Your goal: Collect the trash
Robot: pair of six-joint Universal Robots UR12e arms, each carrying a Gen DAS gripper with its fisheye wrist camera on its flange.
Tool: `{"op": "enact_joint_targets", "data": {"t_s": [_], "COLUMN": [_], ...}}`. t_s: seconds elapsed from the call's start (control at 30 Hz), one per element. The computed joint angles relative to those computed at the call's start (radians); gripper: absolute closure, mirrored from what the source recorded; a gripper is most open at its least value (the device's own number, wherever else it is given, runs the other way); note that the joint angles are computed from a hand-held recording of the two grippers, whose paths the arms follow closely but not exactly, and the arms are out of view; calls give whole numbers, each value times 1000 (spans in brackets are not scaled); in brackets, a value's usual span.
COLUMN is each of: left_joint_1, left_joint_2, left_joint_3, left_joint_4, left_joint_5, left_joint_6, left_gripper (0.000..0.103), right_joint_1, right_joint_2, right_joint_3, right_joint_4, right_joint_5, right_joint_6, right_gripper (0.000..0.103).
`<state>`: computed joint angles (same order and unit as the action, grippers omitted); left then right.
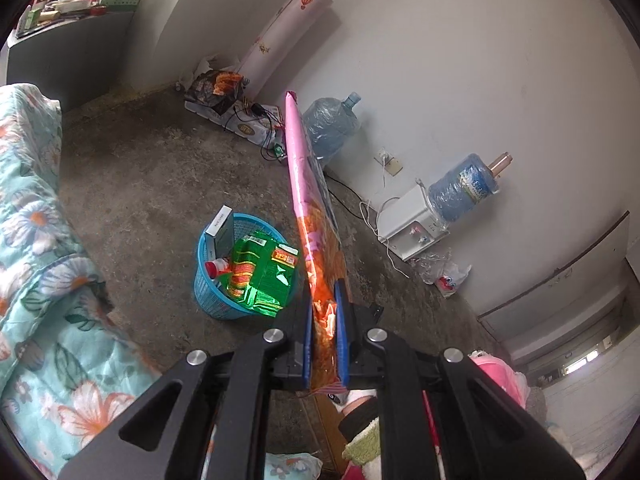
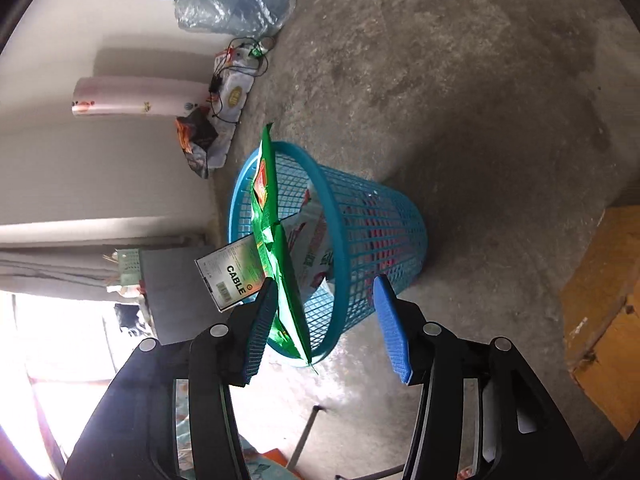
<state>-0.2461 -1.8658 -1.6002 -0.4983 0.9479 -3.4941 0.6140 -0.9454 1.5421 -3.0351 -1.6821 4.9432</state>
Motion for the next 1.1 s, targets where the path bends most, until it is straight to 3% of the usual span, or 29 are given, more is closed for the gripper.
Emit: {"op": "enact_joint_targets", "data": {"t_s": [0.17, 0.3, 0.37, 0.43, 0.67, 0.93, 1.0, 1.1], "left_joint_1": [-31, -51, -69, -78, -54, -1, 11, 21], "left_joint_2": [-180, -332, -380, -391, -336, -191, -140, -65], "left_joint_3": [196, 357, 424, 425, 348, 231, 182, 124], "left_joint_4": [-158, -349, -490, -503, -453, -358, -314, -319], "left_joint_5": [-76, -126, -38, 55, 53, -63, -71, -52], "left_joint_6": [-67, -159, -187, -243, -215, -92, -66, 20], "left_gripper": [94, 92, 78, 77, 73, 73, 71, 70], "right_joint_1": [50, 50, 42, 37, 28, -12, -35, -68], "right_joint_2": [-51, -57, -49, -44, -27, -39, -31, -2], "right_joint_3": [128, 145, 134, 118, 66, 46, 26, -39], "right_joint_4": [-169, -173, -173, -158, -138, -62, -20, 80], "right_joint_5": [-111, -81, -49, -25, 22, -64, -34, 96], "right_joint_6": [143, 153, 159, 132, 19, -12, -27, -73], "right_gripper": [55, 55, 55, 55, 55, 55, 55, 56]}}
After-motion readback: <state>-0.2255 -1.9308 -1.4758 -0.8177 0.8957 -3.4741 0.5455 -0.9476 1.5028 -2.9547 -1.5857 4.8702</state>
